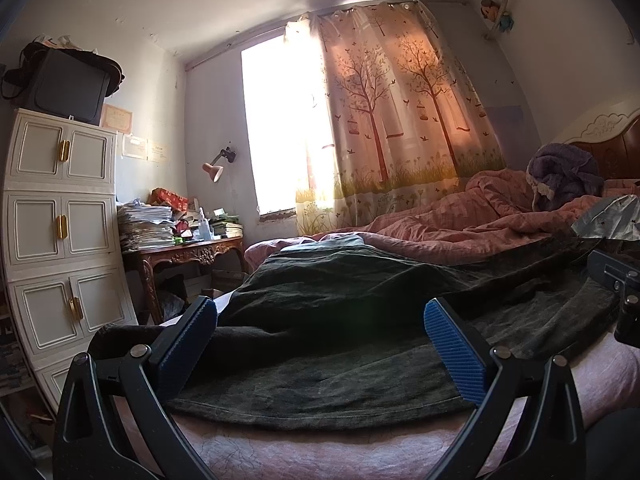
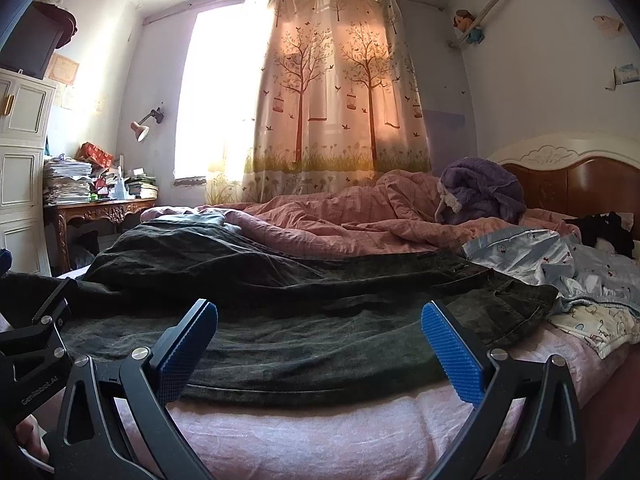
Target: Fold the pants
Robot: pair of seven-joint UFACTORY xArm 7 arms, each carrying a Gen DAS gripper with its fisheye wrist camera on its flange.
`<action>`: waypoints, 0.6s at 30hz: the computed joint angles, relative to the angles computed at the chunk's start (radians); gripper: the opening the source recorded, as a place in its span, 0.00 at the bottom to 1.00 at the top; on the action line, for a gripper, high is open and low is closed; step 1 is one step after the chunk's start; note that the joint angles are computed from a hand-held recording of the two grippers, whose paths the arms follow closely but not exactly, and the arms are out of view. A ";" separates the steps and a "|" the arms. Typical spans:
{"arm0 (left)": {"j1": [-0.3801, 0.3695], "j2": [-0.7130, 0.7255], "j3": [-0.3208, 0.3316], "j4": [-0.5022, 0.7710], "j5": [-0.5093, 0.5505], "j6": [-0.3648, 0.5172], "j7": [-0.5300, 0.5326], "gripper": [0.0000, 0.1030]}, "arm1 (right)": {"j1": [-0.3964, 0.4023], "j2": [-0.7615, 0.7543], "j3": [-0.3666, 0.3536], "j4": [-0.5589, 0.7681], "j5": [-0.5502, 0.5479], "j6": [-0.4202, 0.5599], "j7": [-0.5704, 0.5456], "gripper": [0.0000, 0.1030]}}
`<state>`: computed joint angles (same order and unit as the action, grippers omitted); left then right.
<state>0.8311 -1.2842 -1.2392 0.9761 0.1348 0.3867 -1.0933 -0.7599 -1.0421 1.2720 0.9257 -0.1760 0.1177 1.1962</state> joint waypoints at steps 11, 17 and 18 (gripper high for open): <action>-0.014 0.018 0.008 -0.021 -0.002 -0.018 -0.021 1.00 | 0.009 0.069 0.001 -0.012 0.007 -0.002 0.012 1.00; -0.010 0.013 0.008 -0.021 0.006 -0.021 -0.034 1.00 | 0.011 0.047 -0.001 -0.010 0.000 0.008 0.024 1.00; -0.006 0.017 0.006 -0.017 0.006 -0.020 -0.034 1.00 | 0.008 0.041 0.001 -0.005 -0.004 0.013 0.022 1.00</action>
